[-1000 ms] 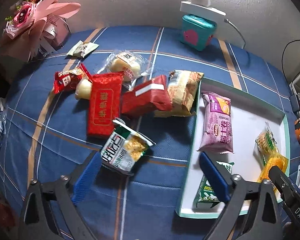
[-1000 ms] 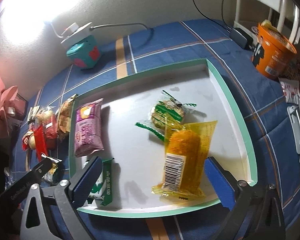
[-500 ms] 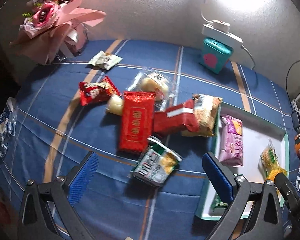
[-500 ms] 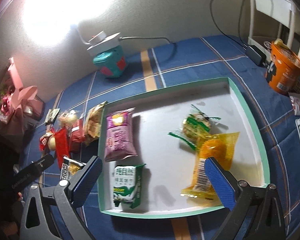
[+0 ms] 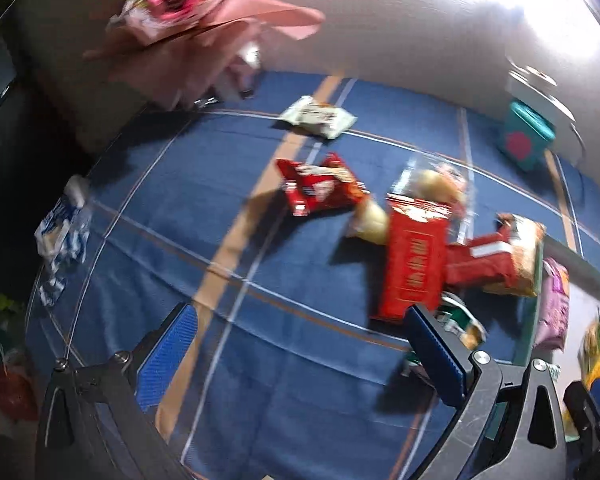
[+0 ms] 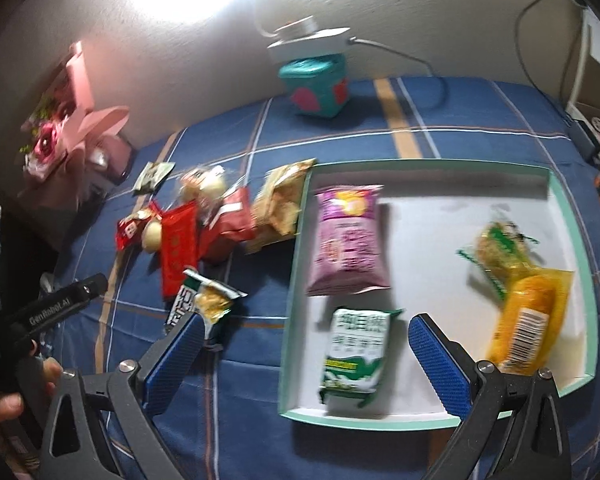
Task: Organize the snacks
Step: 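Move the left tool toward the red packet while the right tool approaches the green-white snack packet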
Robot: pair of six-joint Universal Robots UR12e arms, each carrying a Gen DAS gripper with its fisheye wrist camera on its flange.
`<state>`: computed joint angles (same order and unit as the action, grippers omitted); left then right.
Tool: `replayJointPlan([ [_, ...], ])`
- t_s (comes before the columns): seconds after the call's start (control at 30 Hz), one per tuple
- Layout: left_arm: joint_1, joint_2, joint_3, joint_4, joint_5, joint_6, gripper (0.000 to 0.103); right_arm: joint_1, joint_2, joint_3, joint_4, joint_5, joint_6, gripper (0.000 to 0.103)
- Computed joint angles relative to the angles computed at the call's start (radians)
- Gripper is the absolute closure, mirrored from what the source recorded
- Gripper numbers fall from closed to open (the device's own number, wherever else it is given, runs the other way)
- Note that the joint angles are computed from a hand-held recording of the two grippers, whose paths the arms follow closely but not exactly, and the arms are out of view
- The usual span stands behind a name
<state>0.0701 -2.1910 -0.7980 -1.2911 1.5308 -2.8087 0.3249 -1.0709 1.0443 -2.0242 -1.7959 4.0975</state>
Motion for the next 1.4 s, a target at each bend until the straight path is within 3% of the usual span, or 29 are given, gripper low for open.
replayJointPlan([
  [0.4,0.014,-0.040,0.065,-0.085,-0.020,-0.030,0.000,0.003,0.083,-0.100,-0.036,0.054,-0.001,0.000],
  [0.73,0.002,-0.086,0.112,-0.171,0.033,-0.065,0.000,-0.001,0.145,-0.166,-0.021,0.095,-0.006,0.000],
  [1.1,0.011,-0.119,0.152,-0.180,0.083,-0.175,0.000,0.006,0.218,-0.271,0.042,0.123,-0.044,0.000],
  [1.4,0.009,-0.131,0.164,-0.195,0.084,-0.177,0.000,0.006,0.253,-0.315,0.067,0.145,-0.058,0.000],
])
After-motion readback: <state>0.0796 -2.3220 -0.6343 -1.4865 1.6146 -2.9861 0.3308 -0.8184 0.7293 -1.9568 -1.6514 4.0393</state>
